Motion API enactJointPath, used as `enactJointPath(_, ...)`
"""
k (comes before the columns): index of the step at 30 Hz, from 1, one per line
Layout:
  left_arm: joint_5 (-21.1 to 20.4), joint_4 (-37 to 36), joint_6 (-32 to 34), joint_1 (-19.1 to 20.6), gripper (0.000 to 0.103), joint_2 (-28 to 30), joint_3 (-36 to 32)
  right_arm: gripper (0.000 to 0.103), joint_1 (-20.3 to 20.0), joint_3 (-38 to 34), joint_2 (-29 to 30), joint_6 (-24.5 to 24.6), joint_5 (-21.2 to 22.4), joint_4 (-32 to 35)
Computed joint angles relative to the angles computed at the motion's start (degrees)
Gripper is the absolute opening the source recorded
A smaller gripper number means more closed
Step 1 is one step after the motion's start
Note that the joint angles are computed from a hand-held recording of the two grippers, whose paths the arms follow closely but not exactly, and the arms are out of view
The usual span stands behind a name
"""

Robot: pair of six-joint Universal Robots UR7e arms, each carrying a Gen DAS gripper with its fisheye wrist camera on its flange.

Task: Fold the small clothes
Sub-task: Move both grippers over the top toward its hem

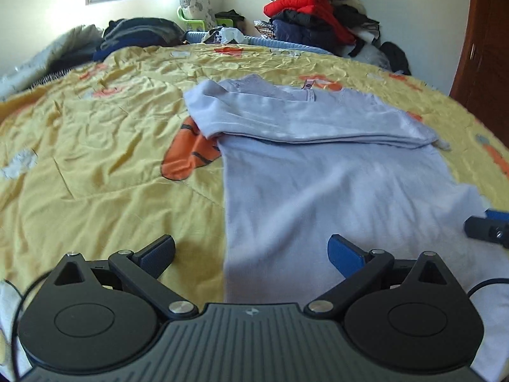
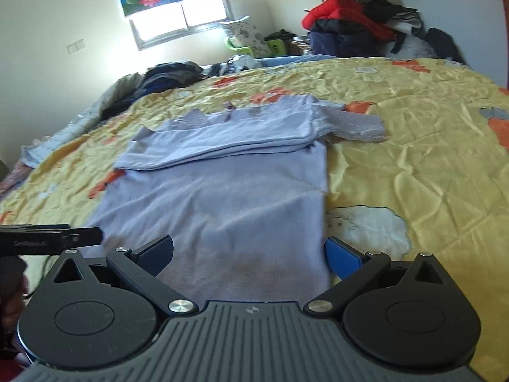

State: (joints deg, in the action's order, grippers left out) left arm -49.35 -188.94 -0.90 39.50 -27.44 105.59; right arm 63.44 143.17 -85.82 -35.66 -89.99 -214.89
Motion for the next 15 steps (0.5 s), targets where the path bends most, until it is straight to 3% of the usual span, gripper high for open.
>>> enactJointPath(2, 2.73, -3.50, 0.69, -0.50, 0.103, 0.05, 0.56, 0.102, 0.74, -0.07, 0.48, -2.48, -2.19, -2.05)
enactJointPath(5, 3.57, -9.34, 0.40, -0.36, 0.103, -0.46, 1.82, 0.102, 1.06, 0.58, 0.31, -6.45, -3.21, -4.59)
enactJointPath(7, 3.06, -6.79, -1.27, 0.19, 0.103, -0.96, 1.70, 0.102, 0.34, 0.93, -0.47, -6.50, -2.48, -3.47)
enactJointPath(10, -3.09, 2.64, -3.24, 1.95, 0.103, -3.72, 1.55, 0.102, 0.59, 0.48, 0.17, -5.80, -5.24, -2.43)
enactJointPath(11, -5.55, 2.62, -3.40, 2.52, 0.103, -4.54, 2.29, 0.102, 0.18, 0.93, -0.60, -5.04, -4.08, -2.05)
enactJointPath(13, -9.42, 0.21, -2.91, 3.45, 0.103, -5.81, 3.96, 0.102, -2.55, 2.53, -4.44, -4.91, 2.66, 1.02)
enactJointPath(15, -13.65, 0.96, -2.61, 4.70, 0.103, -7.76, 5.14, 0.102, -3.25, 3.37, -6.12, -5.69, 3.46, 0.92)
